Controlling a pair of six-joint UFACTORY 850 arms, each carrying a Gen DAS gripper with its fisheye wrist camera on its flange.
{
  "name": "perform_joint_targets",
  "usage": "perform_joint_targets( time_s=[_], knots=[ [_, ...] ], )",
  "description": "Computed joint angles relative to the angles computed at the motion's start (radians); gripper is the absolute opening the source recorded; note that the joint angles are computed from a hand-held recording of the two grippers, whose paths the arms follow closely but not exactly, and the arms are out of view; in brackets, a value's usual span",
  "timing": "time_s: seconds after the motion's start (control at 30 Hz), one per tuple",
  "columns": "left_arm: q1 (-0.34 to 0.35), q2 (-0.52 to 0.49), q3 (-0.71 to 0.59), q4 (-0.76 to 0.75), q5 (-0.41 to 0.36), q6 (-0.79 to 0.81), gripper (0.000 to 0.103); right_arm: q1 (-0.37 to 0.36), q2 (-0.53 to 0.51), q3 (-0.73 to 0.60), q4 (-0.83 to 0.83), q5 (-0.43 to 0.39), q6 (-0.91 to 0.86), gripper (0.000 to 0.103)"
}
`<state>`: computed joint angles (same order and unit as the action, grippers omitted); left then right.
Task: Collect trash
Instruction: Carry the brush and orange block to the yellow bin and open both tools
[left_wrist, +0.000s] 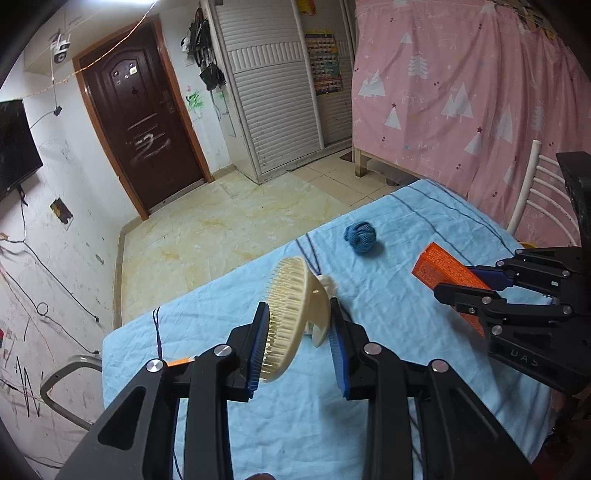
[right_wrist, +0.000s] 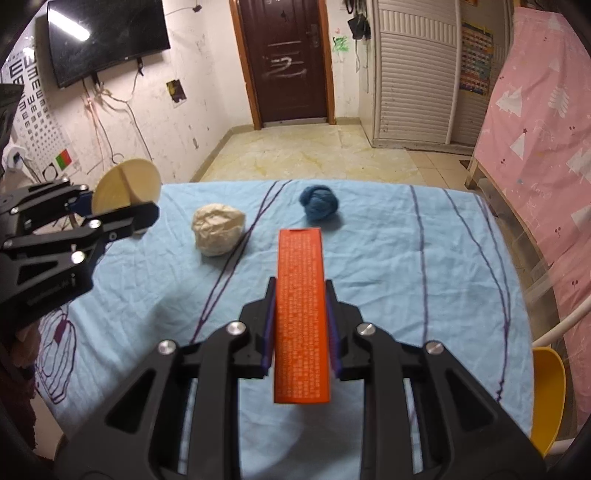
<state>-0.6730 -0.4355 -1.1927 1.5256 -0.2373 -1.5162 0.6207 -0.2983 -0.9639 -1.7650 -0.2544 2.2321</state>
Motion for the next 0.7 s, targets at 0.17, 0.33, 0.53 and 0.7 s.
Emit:
perform_joint_targets(
  time_s=[0.17,0.33,0.53,0.7],
  knots=[
    [-0.049,-0.005,-0.027,-0.047,-0.029,0.052,0.023,-0.022,0.061,0.071,-0.151,-0.012,0.17,0.022],
    [-0.108,-0.027,-0.07,-0.111,-0.059,0.126,0.023,-0.06,0.136,0.164,-0.304,-0.026,0.343,0.022],
    [-0.172,-0.075,-0.148,-0.212,-0.084,0.245,0.023,-0.119,0.227,0.274,-0.469,-0.044,0.541,0.022],
    [-0.22,-0.125,-0.22,-0.297,-0.104,0.351,0.023,-0.171,0.295,0.357,-0.578,-0.061,0.672,0.022]
  ],
)
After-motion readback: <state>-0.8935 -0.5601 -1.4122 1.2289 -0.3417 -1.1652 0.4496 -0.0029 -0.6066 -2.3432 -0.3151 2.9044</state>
